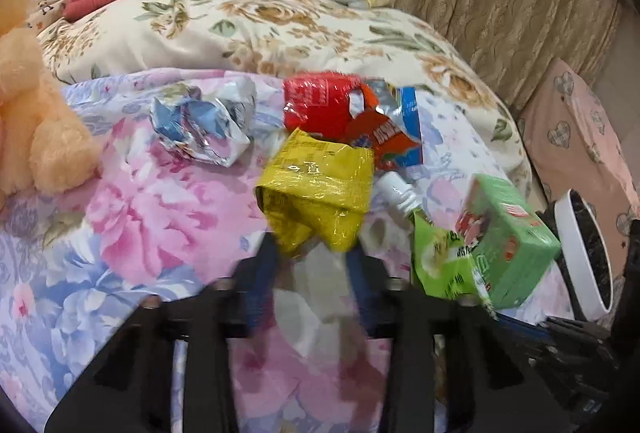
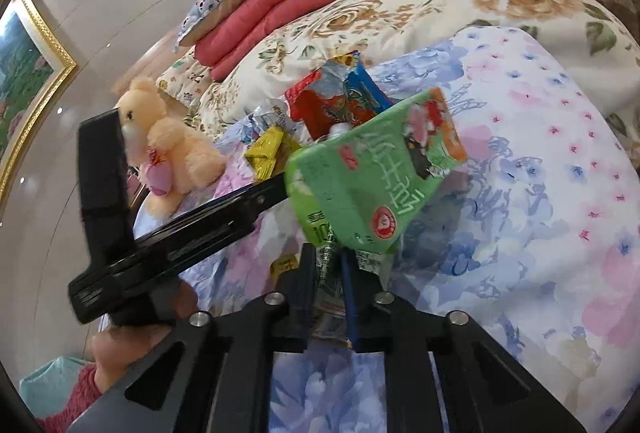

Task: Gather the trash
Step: 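Grasp the yellow snack bag with left tool while right tool grasps green drink pouch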

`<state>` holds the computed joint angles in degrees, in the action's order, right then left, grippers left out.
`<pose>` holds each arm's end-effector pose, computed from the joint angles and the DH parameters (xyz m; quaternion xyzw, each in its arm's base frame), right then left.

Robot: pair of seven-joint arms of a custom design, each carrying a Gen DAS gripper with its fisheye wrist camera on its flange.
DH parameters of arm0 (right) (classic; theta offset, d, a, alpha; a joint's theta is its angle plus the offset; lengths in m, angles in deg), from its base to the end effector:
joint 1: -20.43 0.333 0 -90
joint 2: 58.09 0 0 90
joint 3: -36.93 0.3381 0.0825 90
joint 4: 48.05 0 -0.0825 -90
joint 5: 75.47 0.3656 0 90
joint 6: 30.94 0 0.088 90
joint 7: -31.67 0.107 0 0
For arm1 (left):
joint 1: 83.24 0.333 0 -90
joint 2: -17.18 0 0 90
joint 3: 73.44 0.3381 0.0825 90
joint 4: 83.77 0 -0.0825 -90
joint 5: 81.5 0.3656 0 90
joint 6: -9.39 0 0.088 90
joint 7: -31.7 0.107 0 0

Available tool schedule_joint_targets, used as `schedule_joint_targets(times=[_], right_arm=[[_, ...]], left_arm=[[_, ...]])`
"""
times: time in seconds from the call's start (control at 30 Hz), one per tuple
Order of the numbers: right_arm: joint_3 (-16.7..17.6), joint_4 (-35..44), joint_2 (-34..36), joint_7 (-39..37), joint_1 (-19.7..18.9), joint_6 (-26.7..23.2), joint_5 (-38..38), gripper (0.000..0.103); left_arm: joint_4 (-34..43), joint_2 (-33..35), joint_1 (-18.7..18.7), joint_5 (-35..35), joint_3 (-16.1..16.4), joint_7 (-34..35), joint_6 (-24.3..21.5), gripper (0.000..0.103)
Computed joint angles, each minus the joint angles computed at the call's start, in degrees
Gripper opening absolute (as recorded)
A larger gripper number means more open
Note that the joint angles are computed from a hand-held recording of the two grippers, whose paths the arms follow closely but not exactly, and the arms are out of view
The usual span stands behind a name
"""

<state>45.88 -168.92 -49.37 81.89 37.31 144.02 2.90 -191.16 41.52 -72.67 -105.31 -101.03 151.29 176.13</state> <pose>0.5433 0.1743 0.4238 -0.5759 0.7006 -0.0446 0.4190 0.6571 -0.1338 0.4072 -0.5411 0.7618 -0.3375 0.1139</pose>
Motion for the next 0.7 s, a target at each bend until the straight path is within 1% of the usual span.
schedule_joint_targets(times=[0.03,0.07,0.13,0.2,0.27,0.37,0.43,0.47,0.6,0.67,0.7], right_arm=[[0.2,-0.3,-0.5,-1.2,-0.2,-0.3,1.3,0.006],[0.2,-0.8,-1.1,-2.7,-0.4,-0.7,3.0,0.005],[-0.2,-1.7,-2.1,-5.1,-0.3,-1.4,5.8,0.004],[-0.7,-3.1,-3.7,-7.4,0.1,-2.0,8.3,0.004],[-1.4,-4.4,-5.0,-8.2,0.6,-2.3,9.2,0.004],[-2.2,-6.4,-7.1,-9.3,1.1,-2.9,10.4,0.004],[-2.7,-8.0,-8.6,-9.4,1.3,-3.2,10.4,0.004],[-2.8,-8.6,-9.2,-9.2,1.5,-3.1,10.0,0.004],[-3.5,-12.0,-12.3,-8.4,2.0,-2.8,9.0,0.004],[-3.7,-13.8,-13.7,-6.2,2.2,-2.2,6.4,0.004],[-3.7,-14.7,-14.2,-3.9,2.2,-1.9,3.4,0.004]], left_arm=[[0.1,0.0,-0.3,0.4,0.4,-0.3,-0.4,0.004],[0.2,0.0,0.0,0.3,0.1,-0.1,-0.8,0.001],[-0.7,-0.4,0.4,-0.5,-0.4,0.5,0.4,0.001],[-2.6,-1.5,2.5,-2.8,-2.8,2.9,1.8,0.001],[-4.3,-2.7,4.3,-5.2,-4.7,5.2,2.4,0.001],[-6.6,-4.6,5.3,-8.4,-5.7,7.8,2.9,0.001],[-7.1,-5.4,4.1,-9.0,-4.3,7.8,2.7,0.001],[-7.1,-5.8,3.4,-9.1,-3.3,7.3,1.8,0.001],[-7.6,-7.3,2.6,-13.6,-2.6,10.6,0.0,0.003],[-8.3,-8.0,1.3,-14.9,-1.5,11.9,0.7,0.013],[-8.6,-8.2,0.2,-15.1,-0.6,11.9,1.3,0.016]])
